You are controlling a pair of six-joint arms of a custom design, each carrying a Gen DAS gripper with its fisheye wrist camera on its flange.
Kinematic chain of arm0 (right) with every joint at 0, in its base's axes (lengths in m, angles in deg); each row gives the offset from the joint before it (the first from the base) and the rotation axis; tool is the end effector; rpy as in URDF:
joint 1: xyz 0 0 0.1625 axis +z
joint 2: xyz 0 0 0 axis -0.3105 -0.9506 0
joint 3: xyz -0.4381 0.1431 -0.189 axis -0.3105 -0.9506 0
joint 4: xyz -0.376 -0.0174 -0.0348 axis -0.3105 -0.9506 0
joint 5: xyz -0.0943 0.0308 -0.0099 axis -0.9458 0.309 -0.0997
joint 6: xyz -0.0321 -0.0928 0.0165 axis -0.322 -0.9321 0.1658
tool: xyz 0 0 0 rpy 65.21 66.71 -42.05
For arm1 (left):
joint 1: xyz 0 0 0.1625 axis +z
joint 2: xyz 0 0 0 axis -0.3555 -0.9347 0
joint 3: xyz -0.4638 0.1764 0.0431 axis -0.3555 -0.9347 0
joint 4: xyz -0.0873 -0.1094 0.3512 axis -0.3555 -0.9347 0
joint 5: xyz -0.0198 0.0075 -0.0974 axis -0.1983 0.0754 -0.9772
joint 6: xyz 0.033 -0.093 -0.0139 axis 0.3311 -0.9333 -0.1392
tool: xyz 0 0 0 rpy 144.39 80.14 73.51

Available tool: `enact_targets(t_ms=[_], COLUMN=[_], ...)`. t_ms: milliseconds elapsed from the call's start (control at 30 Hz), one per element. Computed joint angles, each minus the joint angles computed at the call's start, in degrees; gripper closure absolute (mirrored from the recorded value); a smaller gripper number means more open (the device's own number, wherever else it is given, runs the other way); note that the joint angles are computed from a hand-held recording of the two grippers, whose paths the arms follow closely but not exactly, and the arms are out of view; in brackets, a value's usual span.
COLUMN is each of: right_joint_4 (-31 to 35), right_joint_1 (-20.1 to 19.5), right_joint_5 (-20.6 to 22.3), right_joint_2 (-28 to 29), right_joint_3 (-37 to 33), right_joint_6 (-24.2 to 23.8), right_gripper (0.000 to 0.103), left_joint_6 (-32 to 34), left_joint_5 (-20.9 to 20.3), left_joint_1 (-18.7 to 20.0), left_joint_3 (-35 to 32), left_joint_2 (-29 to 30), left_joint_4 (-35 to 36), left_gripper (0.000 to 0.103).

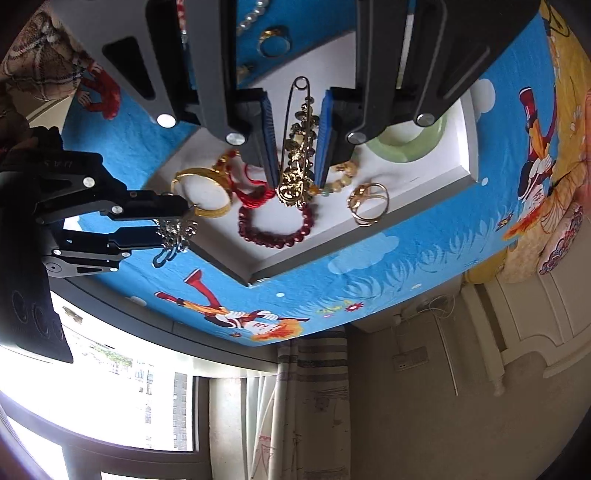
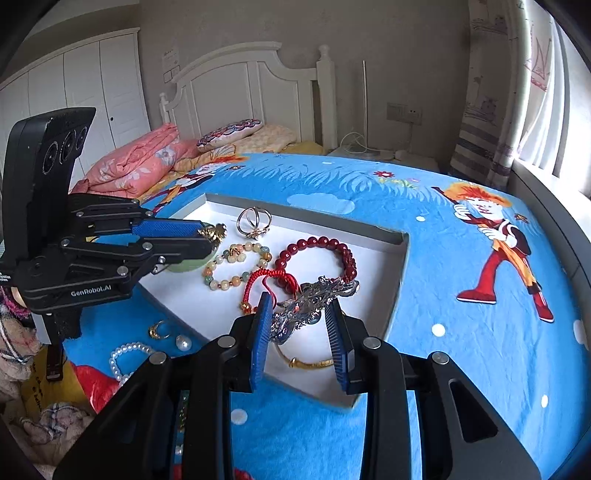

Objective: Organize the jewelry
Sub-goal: 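Place the gold pin in the tray with the left gripper while the right places the silver ornament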

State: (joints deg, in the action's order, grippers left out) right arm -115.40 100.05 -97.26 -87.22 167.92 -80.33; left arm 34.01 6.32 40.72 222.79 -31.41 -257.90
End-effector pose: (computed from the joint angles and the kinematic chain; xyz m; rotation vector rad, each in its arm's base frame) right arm 0.0844 -0.3847 0.2220 1.3476 -2.4640 0.6181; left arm -0.2809 -0.3306 0.0470 0.6951 2.1979 -0.8662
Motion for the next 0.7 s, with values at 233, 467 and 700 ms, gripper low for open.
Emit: enact_targets(t_ms=[233, 467, 700], right_joint_4=[-2.1, -4.5, -3.8], right_joint_1=[5.1, 5.2, 4.0], right_joint_5=[-8.8, -11.9, -8.3], right_joint_2=[6.0, 8.8, 7.3], right_joint_3=[-4.8, -6.9, -6.4], right_joint_6=[1.4, 1.8, 1.4], right_gripper=[0.073, 0.072, 0.035], left_joint_6=[0.2, 1.4, -2.3], left_joint_5=[2.7, 2.4, 2.3], left_joint_1=[7.0, 12.9, 13.6], left_joint_3=[-1.0, -4.2, -3.8], left_joint_2=[-6.4, -7.4, -8.2], left_joint_4=[6.0, 10.3, 12.4], left_gripper=[0.084, 0.084, 0.063])
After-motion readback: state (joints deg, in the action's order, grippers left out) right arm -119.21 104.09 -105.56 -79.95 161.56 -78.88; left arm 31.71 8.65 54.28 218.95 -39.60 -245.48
